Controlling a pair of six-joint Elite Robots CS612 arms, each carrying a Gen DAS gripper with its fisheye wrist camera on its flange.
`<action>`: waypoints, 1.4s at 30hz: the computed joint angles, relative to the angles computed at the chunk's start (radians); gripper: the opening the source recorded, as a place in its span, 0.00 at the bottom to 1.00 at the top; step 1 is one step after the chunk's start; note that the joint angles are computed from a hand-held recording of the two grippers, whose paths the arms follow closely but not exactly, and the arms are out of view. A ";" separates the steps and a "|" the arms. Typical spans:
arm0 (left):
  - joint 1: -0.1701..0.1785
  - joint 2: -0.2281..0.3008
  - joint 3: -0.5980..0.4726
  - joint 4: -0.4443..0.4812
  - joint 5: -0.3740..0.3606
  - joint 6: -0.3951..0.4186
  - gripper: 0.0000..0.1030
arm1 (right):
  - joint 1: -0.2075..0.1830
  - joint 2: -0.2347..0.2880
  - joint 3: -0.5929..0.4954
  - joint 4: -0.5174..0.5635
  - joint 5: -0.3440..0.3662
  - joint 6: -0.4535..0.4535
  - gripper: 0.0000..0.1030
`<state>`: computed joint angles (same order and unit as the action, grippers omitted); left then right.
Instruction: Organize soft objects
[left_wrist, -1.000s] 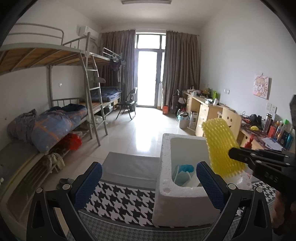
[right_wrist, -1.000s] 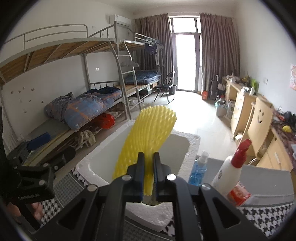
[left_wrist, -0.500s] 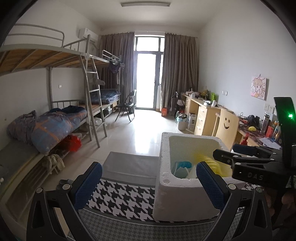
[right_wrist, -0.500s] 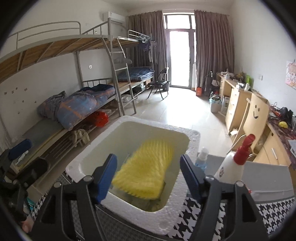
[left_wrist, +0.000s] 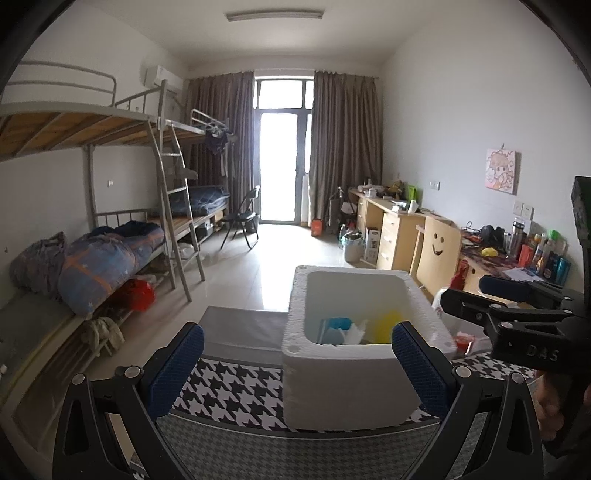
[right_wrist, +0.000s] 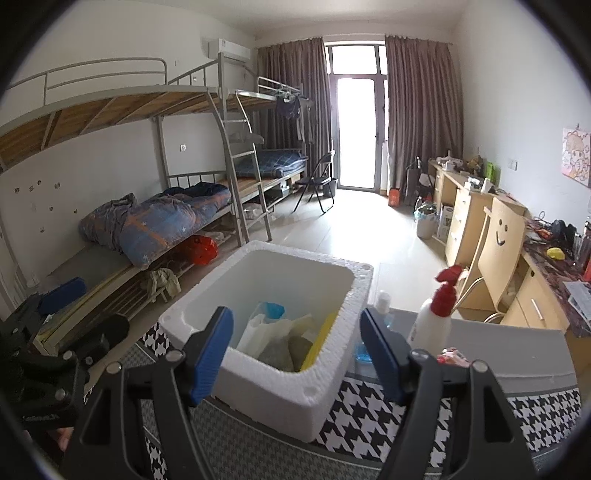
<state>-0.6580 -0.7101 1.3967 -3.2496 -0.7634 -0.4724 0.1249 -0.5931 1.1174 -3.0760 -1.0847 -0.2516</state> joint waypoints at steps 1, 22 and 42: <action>-0.003 -0.002 0.003 -0.006 0.001 0.005 0.99 | -0.003 -0.006 0.012 -0.015 0.004 0.005 0.77; -0.066 -0.027 0.074 -0.106 0.048 0.045 0.99 | -0.040 -0.092 0.235 -0.283 0.040 0.031 0.93; -0.126 -0.015 0.131 -0.314 0.111 0.137 0.99 | -0.077 -0.118 0.391 -0.526 0.047 0.115 0.97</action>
<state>-0.7838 -0.7246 1.5282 -3.5635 -0.6520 -0.3353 0.0474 -0.7111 1.5086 -3.6021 -1.0376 -0.1362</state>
